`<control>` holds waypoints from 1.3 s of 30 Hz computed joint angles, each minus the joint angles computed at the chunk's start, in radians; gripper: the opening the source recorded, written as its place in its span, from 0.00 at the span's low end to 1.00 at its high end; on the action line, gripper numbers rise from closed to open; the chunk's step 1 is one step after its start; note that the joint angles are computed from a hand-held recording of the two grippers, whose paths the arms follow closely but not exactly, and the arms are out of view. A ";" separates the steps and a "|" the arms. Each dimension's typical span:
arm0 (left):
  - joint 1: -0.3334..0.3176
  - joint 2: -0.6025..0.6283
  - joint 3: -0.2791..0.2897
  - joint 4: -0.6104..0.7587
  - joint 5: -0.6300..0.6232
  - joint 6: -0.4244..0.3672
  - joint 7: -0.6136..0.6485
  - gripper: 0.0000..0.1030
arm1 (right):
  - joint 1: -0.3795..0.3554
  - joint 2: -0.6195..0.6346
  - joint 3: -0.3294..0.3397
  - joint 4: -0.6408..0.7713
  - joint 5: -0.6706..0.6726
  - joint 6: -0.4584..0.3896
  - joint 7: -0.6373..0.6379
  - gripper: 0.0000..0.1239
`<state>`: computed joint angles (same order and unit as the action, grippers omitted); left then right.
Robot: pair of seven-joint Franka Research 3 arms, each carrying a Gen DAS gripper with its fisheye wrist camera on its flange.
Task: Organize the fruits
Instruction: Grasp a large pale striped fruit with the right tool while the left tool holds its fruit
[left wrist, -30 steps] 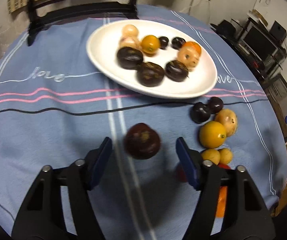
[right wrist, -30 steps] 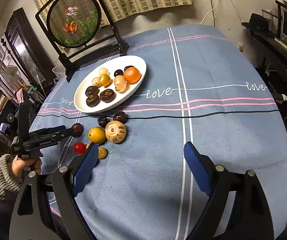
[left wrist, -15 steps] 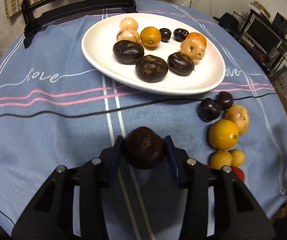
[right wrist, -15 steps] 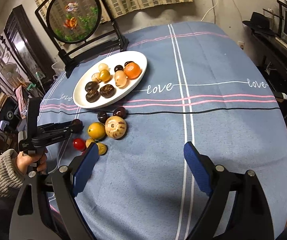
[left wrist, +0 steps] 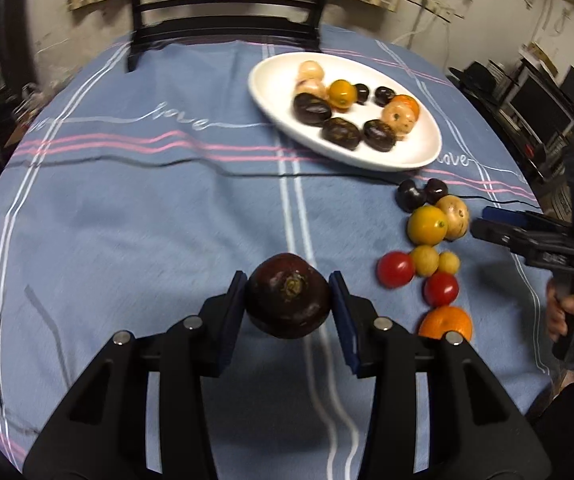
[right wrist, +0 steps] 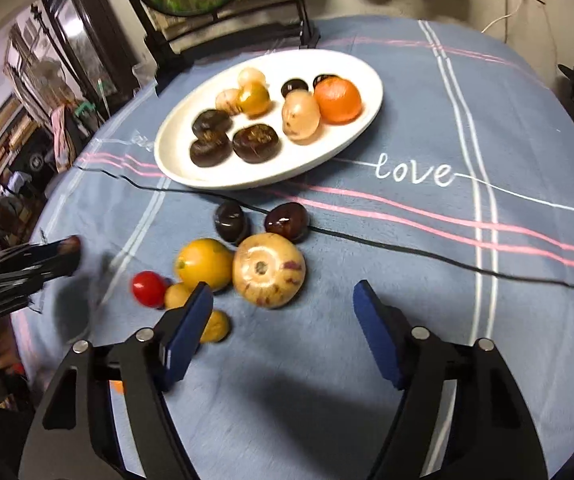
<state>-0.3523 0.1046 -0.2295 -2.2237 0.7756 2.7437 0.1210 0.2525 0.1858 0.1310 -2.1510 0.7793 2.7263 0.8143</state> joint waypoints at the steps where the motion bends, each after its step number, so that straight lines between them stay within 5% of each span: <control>1: -0.002 -0.016 -0.001 -0.017 -0.003 -0.007 -0.017 0.41 | 0.004 0.010 -0.002 0.007 -0.016 -0.001 0.007 0.55; 7: -0.004 -0.066 -0.023 -0.066 -0.009 -0.047 -0.080 0.41 | 0.017 0.068 0.006 0.046 -0.087 0.013 0.011 0.52; 11: -0.004 -0.084 -0.037 -0.080 -0.025 -0.066 -0.090 0.41 | 0.011 0.087 0.021 0.065 -0.095 0.020 -0.007 0.36; 22: 0.002 -0.029 -0.030 -0.039 0.000 0.016 -0.053 0.41 | -0.020 -0.068 0.017 -0.084 0.096 -0.032 -0.103 0.35; 39: -0.039 0.118 0.015 0.115 -0.079 0.094 0.190 0.42 | 0.054 -0.218 -0.059 -0.243 0.090 0.080 -0.122 0.35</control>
